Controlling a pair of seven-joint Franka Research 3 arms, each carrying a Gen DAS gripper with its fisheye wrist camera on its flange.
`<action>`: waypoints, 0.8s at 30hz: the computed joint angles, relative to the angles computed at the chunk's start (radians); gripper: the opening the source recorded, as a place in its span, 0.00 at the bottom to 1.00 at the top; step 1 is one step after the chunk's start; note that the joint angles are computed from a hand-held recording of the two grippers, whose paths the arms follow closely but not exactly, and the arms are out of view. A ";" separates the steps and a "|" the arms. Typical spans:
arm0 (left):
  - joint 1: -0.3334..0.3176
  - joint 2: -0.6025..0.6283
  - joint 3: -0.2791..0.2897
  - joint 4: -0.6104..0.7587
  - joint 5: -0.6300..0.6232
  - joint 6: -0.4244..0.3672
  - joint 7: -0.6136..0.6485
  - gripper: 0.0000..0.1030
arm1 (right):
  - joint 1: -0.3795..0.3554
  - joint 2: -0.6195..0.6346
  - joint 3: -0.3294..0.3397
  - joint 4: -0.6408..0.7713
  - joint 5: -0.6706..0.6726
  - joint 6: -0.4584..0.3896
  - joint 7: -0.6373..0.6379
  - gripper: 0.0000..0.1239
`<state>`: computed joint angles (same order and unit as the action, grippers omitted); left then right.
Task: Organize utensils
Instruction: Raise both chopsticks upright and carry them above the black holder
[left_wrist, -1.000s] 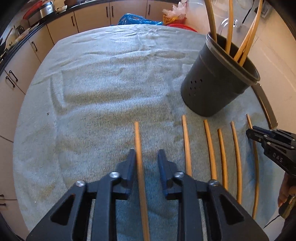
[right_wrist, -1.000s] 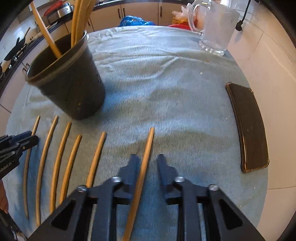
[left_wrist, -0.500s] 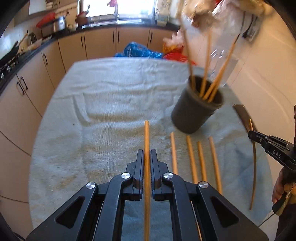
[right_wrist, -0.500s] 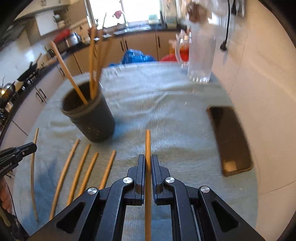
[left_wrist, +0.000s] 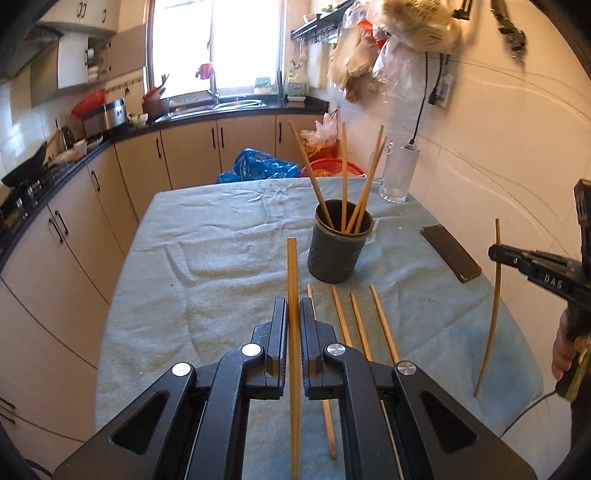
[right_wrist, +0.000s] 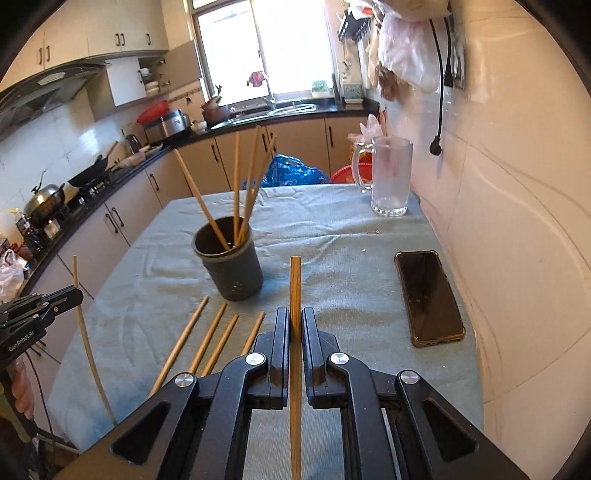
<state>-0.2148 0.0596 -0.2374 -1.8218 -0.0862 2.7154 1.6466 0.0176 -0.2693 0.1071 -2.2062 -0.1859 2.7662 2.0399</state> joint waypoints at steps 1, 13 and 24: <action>0.003 -0.018 0.001 -0.021 -0.004 0.010 0.010 0.06 | 0.003 -0.018 0.000 -0.012 0.001 0.002 -0.003 0.06; -0.040 -0.195 0.063 -0.204 -0.066 0.096 0.047 0.06 | -0.021 -0.178 0.053 -0.125 0.024 0.027 -0.020 0.06; -0.068 -0.196 0.085 -0.168 -0.107 0.111 0.059 0.06 | -0.065 -0.184 0.101 -0.117 0.014 0.058 -0.018 0.05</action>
<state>-0.2825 -0.1367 -0.1528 -1.9902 -0.1931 2.8269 1.7059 -0.0476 -0.4536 0.2085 -2.3228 -0.1720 2.8244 2.0223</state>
